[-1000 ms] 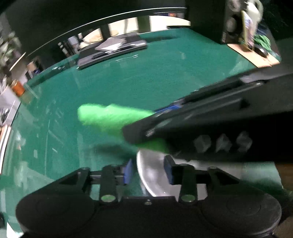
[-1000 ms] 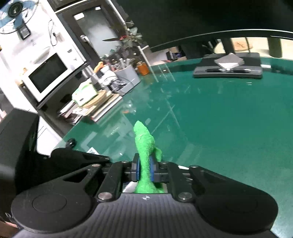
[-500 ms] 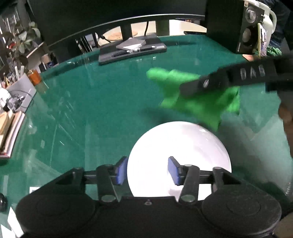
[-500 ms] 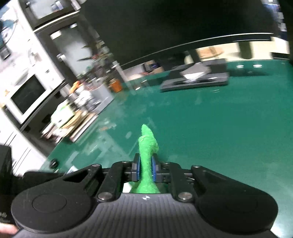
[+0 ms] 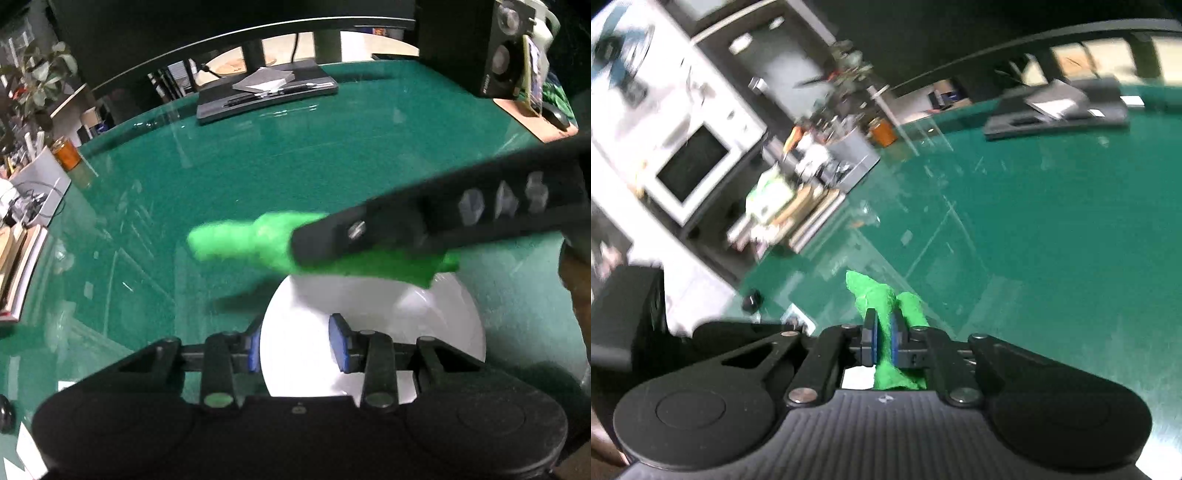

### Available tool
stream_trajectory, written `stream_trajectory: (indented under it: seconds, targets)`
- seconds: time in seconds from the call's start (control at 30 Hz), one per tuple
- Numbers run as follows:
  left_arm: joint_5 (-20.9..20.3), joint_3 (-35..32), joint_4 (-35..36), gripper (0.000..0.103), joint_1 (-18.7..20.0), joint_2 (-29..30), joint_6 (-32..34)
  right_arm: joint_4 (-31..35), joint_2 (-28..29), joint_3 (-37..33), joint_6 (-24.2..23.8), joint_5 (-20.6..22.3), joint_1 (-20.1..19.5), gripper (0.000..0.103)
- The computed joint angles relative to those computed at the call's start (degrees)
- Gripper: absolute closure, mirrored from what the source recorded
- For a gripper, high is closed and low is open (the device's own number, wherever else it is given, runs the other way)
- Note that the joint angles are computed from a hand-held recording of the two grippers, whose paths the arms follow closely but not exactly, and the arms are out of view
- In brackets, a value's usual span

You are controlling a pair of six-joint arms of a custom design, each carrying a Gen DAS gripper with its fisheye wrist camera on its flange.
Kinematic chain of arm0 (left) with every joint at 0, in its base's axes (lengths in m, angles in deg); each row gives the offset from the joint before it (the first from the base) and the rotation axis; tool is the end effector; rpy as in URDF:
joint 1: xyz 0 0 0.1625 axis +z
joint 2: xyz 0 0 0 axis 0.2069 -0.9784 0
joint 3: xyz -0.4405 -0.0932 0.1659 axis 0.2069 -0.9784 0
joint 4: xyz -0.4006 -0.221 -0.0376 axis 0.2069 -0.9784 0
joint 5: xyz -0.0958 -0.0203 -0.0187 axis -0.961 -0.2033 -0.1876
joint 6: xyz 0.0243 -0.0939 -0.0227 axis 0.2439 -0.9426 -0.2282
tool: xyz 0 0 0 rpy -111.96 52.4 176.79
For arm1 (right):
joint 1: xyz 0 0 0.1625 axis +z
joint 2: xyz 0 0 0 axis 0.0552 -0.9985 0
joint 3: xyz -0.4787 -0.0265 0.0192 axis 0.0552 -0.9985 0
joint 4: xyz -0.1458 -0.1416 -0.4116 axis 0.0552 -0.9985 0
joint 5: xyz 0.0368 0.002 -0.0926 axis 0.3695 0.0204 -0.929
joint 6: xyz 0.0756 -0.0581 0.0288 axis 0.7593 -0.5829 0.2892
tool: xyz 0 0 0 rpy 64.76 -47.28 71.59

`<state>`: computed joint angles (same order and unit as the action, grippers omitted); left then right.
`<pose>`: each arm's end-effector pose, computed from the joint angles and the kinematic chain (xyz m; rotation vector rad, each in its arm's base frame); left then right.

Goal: Clean bowl
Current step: 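Wipe the bowl's outer side with the cloth in the right gripper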

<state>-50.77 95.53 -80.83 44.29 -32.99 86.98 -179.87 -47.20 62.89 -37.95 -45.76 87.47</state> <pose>-0.1678 -0.5690 0.0652 1.5838 2.1644 -0.1399 0.1264 -0.4857 0.1084 -0.0264 -2.7105 1.3331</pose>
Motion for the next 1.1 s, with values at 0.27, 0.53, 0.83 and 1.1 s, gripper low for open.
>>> stream_trajectory:
  seconds: [0.27,0.53,0.83,1.1]
  targets:
    - [1.8,0.7,-4.3,0.062,-1.0,1.2,1.7,-3.0,-0.5,1.9,0.9,-2.5,0.3,0.097]
    - [2.1,1.3,-6.6,0.062,-1.1,1.5,3.8,3.8,1.2,-2.6,-1.7,-0.2,1.4,0.097]
    - [2.3,0.3,-6.1,0.062,-0.7,2.0,2.7,-1.4,0.0,0.7,1.4,-2.1,0.0,0.1]
    - [-3.7,-0.8,6.4,0.051,1.3,-3.6,2.7,2.0,-4.4,2.1,-4.3,0.0,2.5,0.096]
